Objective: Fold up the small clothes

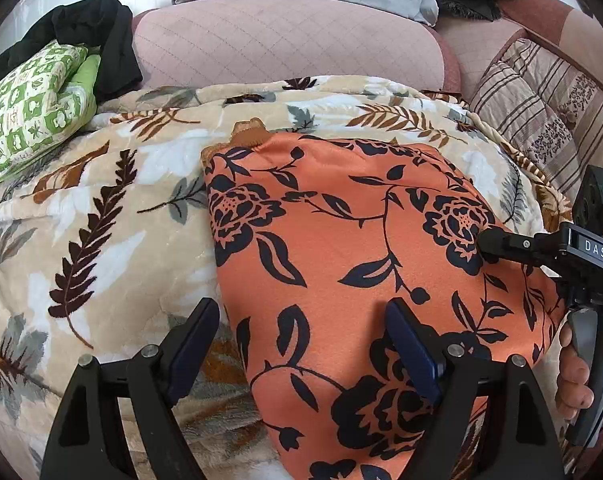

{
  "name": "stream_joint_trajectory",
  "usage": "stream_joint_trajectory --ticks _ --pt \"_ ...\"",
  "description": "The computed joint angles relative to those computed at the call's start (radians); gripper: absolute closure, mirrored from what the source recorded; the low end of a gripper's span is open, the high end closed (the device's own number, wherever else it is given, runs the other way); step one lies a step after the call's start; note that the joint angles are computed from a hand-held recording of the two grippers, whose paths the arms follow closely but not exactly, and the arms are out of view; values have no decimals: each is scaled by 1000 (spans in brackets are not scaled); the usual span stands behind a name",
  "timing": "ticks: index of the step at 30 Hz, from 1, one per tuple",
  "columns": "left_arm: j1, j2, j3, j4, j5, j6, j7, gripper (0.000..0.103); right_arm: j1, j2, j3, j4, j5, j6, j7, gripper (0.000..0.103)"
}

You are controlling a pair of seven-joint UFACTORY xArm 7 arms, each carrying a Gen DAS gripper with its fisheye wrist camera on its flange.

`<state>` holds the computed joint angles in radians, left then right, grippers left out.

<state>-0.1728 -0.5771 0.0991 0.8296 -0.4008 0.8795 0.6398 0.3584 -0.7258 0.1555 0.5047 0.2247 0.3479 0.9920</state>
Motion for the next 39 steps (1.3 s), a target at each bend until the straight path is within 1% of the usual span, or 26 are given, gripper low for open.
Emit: stream_joint_trajectory --ticks 7,10,13,24,35,39 --pt "-2 10 1 6 -14 11 -7 18 1 5 11 -2 1 -20 21 24" --pt "-3 16 -2 10 -20 13 -14 18 15 16 5 -4 7 -46 23 24" --pt "-3 20 -5 9 -23 12 -20 18 3 27 26 8 -9 -34 34 24" --pt "-4 25 -9 10 -28 10 -29 17 -6 38 38 16 -37 -28 51 24" --pt "-3 35 -12 17 -30 12 -49 16 -11 36 44 19 -48 -26 72 28" --pt "-3 34 -13 17 -29 12 -51 16 -24 35 60 29 -67 -10 82 29"
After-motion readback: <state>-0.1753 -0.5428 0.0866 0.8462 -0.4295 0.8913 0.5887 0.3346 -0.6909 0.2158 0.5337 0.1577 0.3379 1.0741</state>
